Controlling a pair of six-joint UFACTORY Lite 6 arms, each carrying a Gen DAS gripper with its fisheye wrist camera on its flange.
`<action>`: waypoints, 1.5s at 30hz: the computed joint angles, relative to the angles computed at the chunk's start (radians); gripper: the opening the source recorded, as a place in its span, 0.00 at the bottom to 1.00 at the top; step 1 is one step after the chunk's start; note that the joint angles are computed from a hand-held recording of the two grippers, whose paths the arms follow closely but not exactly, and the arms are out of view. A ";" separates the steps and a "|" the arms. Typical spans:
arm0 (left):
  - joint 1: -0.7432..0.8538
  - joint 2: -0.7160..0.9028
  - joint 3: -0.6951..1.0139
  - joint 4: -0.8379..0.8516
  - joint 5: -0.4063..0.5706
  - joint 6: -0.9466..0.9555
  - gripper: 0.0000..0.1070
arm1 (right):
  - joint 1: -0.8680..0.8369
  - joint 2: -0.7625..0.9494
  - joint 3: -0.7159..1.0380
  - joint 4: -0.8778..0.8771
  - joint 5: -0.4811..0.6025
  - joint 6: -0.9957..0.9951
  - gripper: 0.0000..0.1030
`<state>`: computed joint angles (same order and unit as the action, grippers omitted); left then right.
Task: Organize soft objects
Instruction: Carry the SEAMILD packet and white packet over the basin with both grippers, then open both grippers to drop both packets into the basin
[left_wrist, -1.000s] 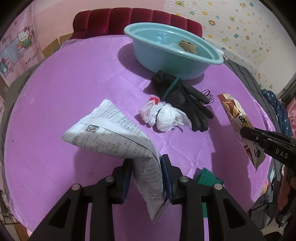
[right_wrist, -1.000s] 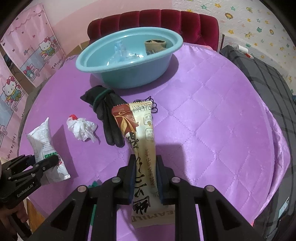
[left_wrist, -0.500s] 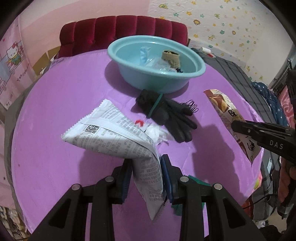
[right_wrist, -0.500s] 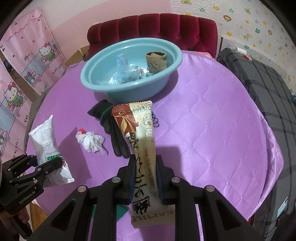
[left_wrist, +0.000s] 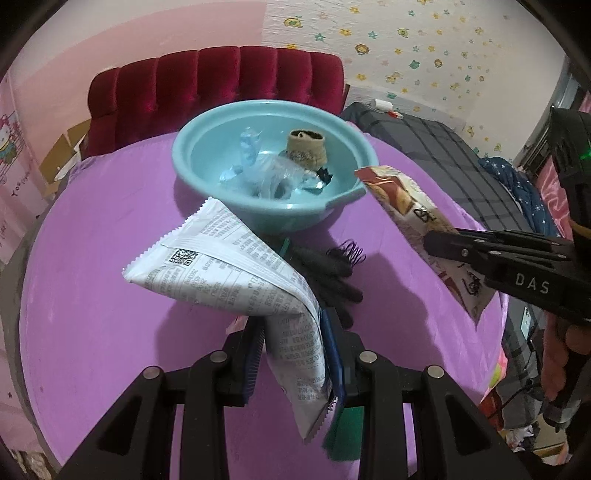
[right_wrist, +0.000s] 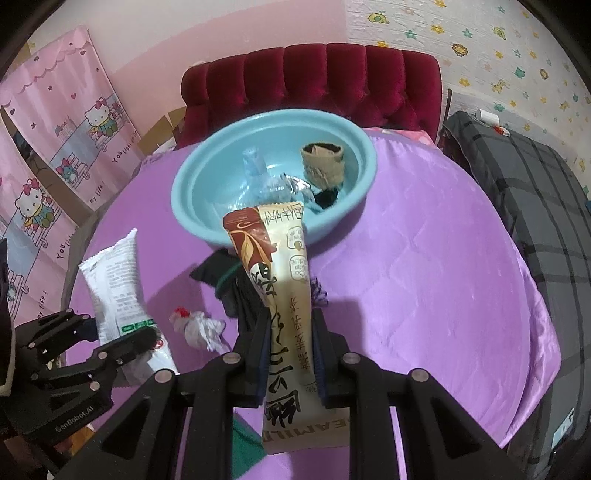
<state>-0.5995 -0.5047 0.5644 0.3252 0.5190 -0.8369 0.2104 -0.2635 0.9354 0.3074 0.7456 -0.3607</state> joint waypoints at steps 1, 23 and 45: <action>0.022 0.023 0.022 -0.021 -0.012 0.042 0.32 | 0.002 0.020 0.019 0.005 -0.002 0.001 0.20; 0.354 0.556 0.517 -0.469 -0.104 0.755 0.32 | 0.016 0.576 0.591 0.086 0.007 -0.014 0.20; 0.461 1.058 0.978 -0.615 -0.060 0.990 0.32 | 0.050 1.268 1.395 0.019 0.181 0.142 0.20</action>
<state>-0.1381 0.5535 1.5426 -0.2895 0.4593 0.1534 0.2605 1.0040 2.3301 0.3262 0.9267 -0.2192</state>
